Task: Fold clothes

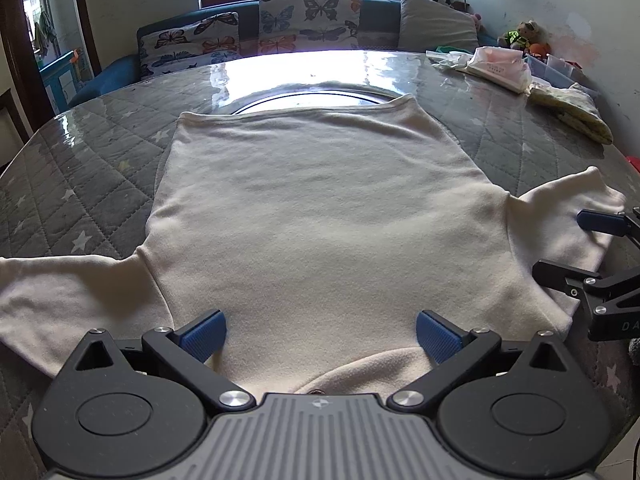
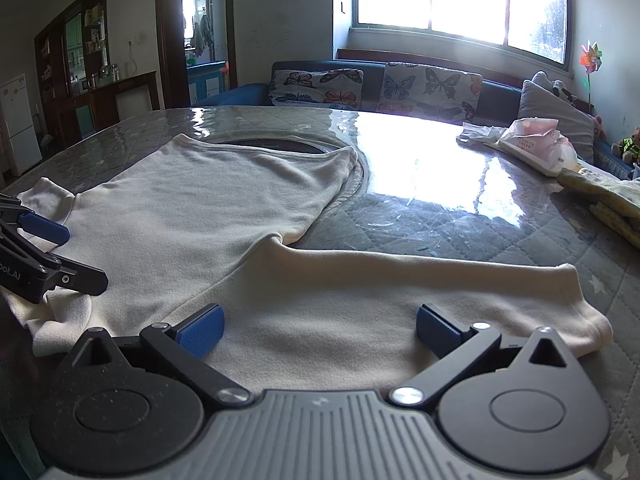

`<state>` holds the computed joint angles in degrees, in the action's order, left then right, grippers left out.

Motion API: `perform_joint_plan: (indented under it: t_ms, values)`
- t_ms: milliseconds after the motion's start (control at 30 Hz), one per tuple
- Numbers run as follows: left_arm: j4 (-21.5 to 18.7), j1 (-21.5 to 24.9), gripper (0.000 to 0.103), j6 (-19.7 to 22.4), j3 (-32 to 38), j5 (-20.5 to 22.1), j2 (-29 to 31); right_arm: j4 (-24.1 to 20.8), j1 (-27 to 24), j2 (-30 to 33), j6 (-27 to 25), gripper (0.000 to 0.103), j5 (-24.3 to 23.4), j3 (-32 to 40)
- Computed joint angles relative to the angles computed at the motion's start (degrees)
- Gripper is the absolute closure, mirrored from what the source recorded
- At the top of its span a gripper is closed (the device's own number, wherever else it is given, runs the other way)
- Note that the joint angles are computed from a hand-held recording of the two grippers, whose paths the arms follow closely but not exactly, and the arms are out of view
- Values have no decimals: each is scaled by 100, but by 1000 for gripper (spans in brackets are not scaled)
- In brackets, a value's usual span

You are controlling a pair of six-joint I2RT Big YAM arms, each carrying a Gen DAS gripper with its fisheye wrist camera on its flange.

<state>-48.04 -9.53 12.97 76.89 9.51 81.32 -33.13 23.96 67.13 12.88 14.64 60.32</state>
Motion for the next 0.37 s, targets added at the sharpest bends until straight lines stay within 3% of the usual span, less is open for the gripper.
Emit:
perform_joint_plan:
  t_ms: [367]
  values:
    - [-32, -5, 0, -28, 22, -20, 13, 5, 8, -9, 9, 0, 11, -7]
